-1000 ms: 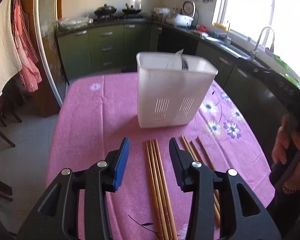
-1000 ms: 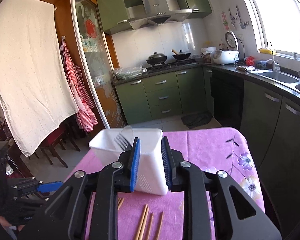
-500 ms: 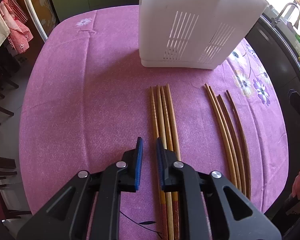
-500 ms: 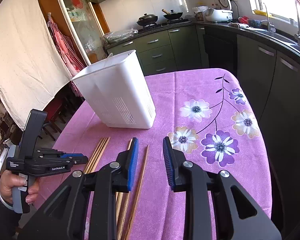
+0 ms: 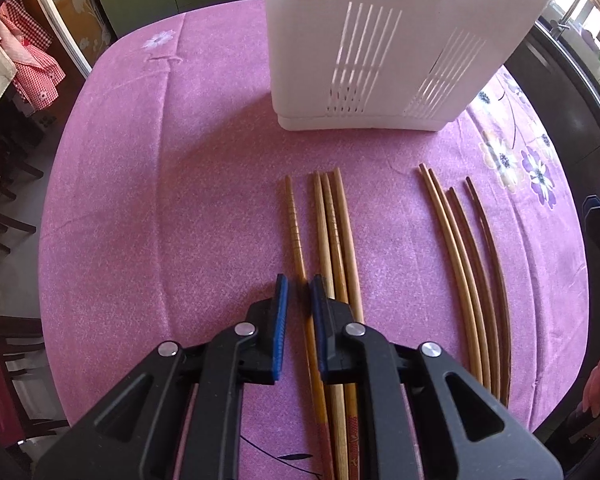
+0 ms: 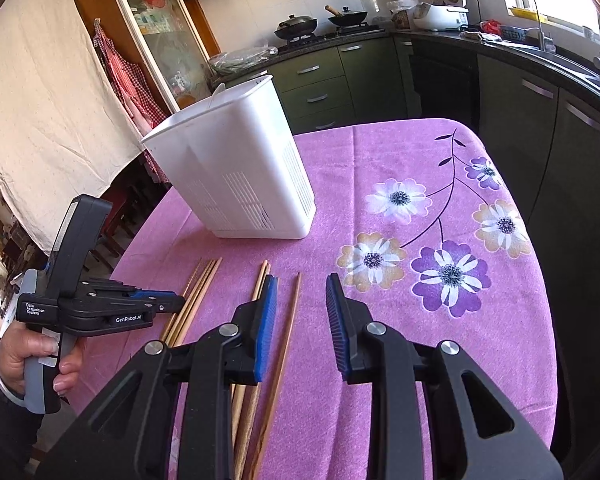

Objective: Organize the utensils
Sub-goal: 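Grasp a bamboo chopstick with left tool while right tool grasps another chopstick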

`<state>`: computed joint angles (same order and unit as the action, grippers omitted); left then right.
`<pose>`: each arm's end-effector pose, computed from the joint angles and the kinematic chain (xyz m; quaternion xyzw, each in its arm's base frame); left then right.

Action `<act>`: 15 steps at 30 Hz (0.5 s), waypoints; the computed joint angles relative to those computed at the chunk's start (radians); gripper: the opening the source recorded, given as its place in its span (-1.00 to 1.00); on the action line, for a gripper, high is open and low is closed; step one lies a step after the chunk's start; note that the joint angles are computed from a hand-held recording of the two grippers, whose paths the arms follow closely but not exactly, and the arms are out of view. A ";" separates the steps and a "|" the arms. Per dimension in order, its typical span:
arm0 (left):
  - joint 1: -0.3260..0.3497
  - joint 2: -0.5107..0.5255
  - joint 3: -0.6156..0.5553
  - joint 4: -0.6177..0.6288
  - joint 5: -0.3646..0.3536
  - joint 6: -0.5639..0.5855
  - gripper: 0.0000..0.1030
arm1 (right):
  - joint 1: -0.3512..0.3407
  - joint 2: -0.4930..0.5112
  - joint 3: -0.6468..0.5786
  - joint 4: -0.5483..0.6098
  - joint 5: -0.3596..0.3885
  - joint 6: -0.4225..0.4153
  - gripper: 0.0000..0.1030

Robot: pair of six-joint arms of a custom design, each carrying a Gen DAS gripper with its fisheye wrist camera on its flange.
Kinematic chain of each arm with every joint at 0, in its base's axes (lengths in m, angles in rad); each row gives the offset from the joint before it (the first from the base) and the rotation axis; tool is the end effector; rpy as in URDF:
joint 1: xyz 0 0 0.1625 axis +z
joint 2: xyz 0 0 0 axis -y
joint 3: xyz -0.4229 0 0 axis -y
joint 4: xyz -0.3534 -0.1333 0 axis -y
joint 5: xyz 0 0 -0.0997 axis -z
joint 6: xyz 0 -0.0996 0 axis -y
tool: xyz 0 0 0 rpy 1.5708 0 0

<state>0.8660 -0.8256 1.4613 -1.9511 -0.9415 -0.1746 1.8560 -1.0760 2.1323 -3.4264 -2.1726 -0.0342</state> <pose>-0.2732 -0.6174 0.1604 0.2851 0.8999 -0.0211 0.3293 0.2154 -0.4611 0.2413 0.0261 -0.8869 0.4029 0.2244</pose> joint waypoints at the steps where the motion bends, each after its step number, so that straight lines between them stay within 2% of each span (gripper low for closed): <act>1: -0.003 0.013 -0.011 0.005 0.004 -0.004 -0.76 | 0.000 0.000 -0.001 0.004 0.002 0.002 -0.41; 6: -0.008 0.044 -0.048 0.028 0.009 -0.020 -0.77 | 0.002 0.002 -0.001 0.012 0.001 0.003 -0.39; 7: -0.007 0.047 -0.053 0.028 0.005 -0.023 -0.85 | 0.002 0.002 0.000 0.011 0.001 0.004 -0.39; 11: 0.012 0.029 -0.060 0.025 -0.023 -0.011 -0.88 | -0.002 0.000 0.004 0.014 0.005 0.008 -0.39; 15: 0.000 -0.001 -0.045 -0.016 -0.026 0.010 -0.88 | 0.000 0.001 0.002 0.022 0.007 0.008 -0.39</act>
<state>0.8661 -0.8268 1.4162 -1.9676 -0.9674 -0.1646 1.8559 -1.0748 2.1343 -3.4045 -2.1656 -0.0264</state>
